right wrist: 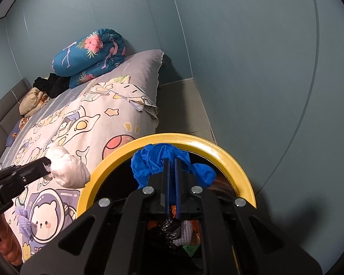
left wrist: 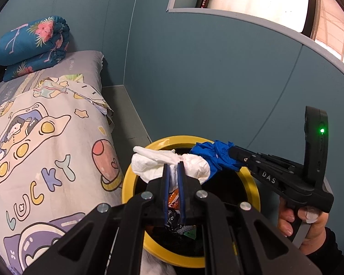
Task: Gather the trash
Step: 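Open both tools to drop the cloth and glove into the bin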
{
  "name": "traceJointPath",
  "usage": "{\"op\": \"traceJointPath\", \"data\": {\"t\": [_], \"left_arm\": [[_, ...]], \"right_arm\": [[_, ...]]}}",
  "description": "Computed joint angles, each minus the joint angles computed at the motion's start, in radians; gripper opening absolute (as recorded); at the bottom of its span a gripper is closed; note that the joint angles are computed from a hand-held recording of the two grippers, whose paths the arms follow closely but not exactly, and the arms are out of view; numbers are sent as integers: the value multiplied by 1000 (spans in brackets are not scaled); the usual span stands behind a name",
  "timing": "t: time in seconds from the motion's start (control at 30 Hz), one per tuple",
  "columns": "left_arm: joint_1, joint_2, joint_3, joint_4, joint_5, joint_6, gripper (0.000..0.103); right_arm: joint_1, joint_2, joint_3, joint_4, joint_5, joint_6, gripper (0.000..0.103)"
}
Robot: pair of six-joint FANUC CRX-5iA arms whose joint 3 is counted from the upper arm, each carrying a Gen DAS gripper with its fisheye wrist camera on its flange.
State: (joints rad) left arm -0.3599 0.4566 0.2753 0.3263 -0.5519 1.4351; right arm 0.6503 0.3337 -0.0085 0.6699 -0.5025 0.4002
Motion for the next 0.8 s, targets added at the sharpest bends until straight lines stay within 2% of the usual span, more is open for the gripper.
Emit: {"op": "traceJointPath", "data": {"t": [0.23, 0.63, 0.73, 0.8], "left_arm": [[3, 59, 47, 46, -38, -29, 7], [-4, 111, 113, 24, -80, 18, 8], [-2, 114, 113, 31, -85, 18, 15], [-1, 112, 107, 41, -81, 16, 25]], "right_arm": [[-3, 27, 45, -66, -48, 45, 3], [-9, 41, 70, -92, -79, 62, 4], [-10, 43, 75, -101, -84, 62, 4], [-10, 42, 74, -95, -91, 52, 4]]}}
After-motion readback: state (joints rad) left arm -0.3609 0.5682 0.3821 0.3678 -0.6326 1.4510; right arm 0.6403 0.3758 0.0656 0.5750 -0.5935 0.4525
